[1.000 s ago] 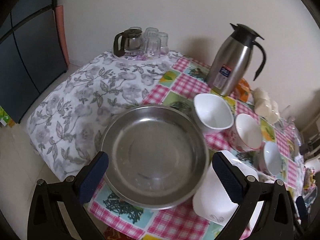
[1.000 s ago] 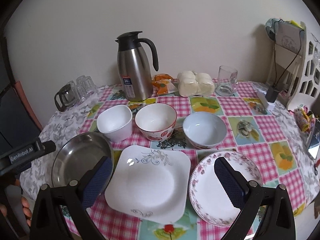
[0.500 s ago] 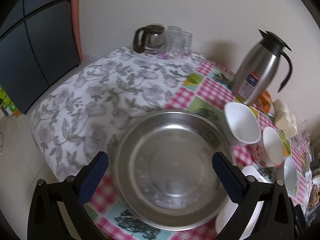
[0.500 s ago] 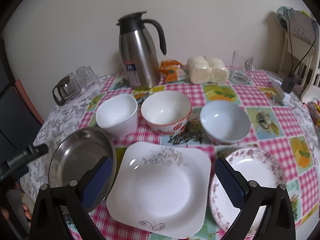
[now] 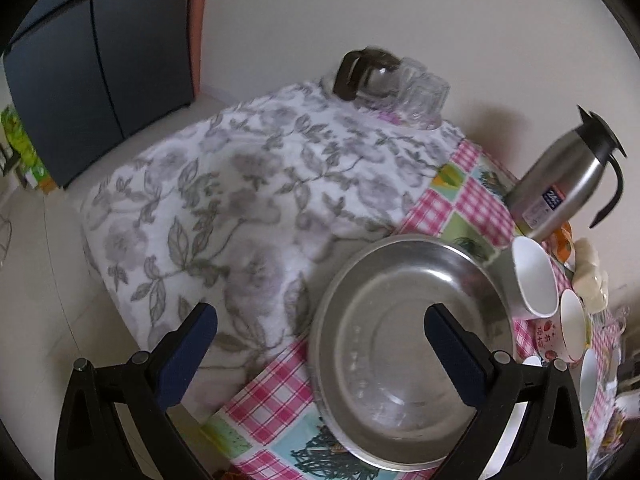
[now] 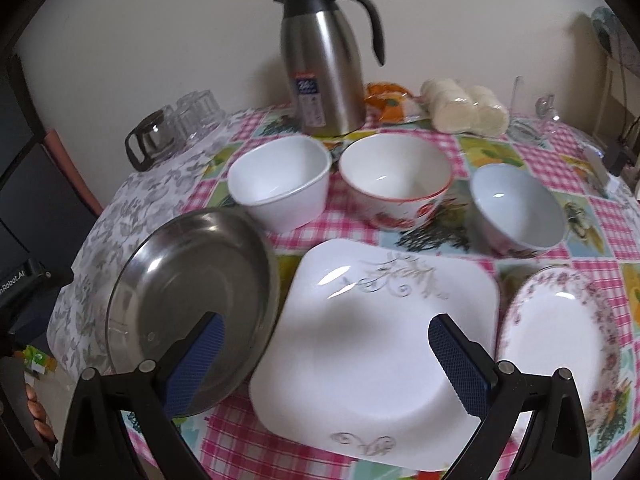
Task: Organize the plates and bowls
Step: 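Move both tools forward to the rim of the steel basin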
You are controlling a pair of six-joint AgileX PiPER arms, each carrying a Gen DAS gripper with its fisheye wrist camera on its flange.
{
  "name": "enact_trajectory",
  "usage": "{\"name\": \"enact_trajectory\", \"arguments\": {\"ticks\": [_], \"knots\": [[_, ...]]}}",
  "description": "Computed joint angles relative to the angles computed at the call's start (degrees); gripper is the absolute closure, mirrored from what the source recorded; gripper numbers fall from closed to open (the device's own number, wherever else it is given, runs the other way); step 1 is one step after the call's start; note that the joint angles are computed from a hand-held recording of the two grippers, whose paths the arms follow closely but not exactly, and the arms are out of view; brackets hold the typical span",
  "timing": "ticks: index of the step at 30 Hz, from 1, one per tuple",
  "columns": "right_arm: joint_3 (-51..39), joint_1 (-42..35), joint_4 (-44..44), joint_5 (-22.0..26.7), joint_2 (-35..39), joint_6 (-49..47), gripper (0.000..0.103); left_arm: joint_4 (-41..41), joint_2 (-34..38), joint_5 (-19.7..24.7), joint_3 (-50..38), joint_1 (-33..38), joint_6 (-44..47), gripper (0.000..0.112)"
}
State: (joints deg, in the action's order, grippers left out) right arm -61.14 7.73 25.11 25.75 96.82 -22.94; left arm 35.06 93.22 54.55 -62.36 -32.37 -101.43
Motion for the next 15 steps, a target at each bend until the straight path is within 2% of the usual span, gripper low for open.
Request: {"name": "enact_trajectory", "arguments": {"ticks": [3,10,15], "knots": [[-0.14,1.98,0.15,-0.6,1.56,0.25,0.0,-1.74,0.07,-2.77,2.06,1.86,0.69,0.009],[-0.14,4.45,4.25,-1.89,4.13,-3.39,0.0,-8.68,2.88,-13.31,4.87,6.09,6.37,0.009],[0.11,5.71,4.43,-3.83,4.75,-3.21,0.002,-10.49,5.04,-15.62,4.55,6.9,8.19,0.013]]}}
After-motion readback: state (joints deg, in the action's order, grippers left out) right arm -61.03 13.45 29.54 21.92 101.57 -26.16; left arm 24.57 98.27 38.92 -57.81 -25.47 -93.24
